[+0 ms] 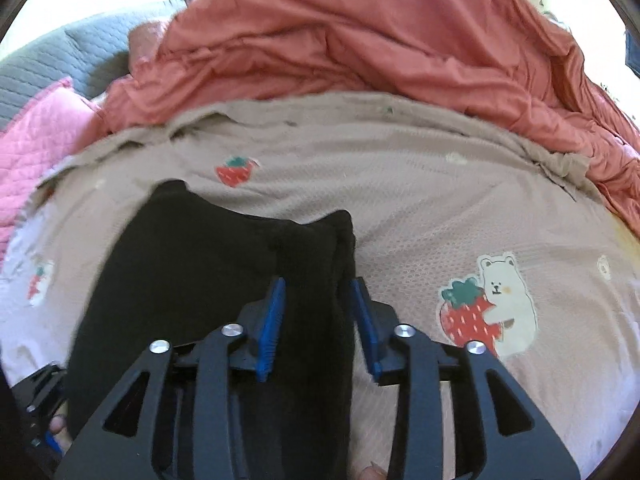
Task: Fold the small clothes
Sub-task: 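Open the right tool while the left tool presses the folded shirt flat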
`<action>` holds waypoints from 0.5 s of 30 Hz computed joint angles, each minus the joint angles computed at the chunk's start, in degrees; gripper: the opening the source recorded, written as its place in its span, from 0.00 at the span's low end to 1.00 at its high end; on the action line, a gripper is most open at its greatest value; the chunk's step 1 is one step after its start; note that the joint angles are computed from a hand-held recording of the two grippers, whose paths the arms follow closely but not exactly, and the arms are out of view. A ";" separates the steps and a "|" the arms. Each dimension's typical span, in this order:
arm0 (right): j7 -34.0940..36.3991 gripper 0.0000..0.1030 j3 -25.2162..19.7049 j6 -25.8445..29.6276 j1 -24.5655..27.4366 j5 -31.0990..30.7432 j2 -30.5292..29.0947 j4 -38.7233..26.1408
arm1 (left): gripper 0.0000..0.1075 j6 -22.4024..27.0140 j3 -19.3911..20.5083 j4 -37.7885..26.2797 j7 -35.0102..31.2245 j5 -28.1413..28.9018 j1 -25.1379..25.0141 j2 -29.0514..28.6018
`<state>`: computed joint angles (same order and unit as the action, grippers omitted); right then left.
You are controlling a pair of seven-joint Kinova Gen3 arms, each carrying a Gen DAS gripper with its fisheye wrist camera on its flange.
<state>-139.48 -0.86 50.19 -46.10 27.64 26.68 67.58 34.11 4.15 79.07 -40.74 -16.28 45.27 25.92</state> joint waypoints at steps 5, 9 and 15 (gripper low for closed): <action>3.61 0.37 -2.54 0.77 1.83 -4.16 -0.06 0.60 | 0.75 0.18 -0.03 -0.07 0.08 -0.10 0.02 -0.01; 2.32 0.43 -2.41 0.37 3.10 -6.76 1.20 1.35 | 0.75 0.40 0.03 -0.11 -0.03 -0.15 0.03 -0.05; -1.84 0.51 0.26 -0.86 -0.73 -2.16 -2.32 4.14 | 0.75 1.55 -0.64 -0.05 1.22 -1.75 1.15 -0.94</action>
<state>-141.32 -0.60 49.33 -46.83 25.48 24.36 71.72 35.65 3.50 79.02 -39.52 -18.03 46.42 24.97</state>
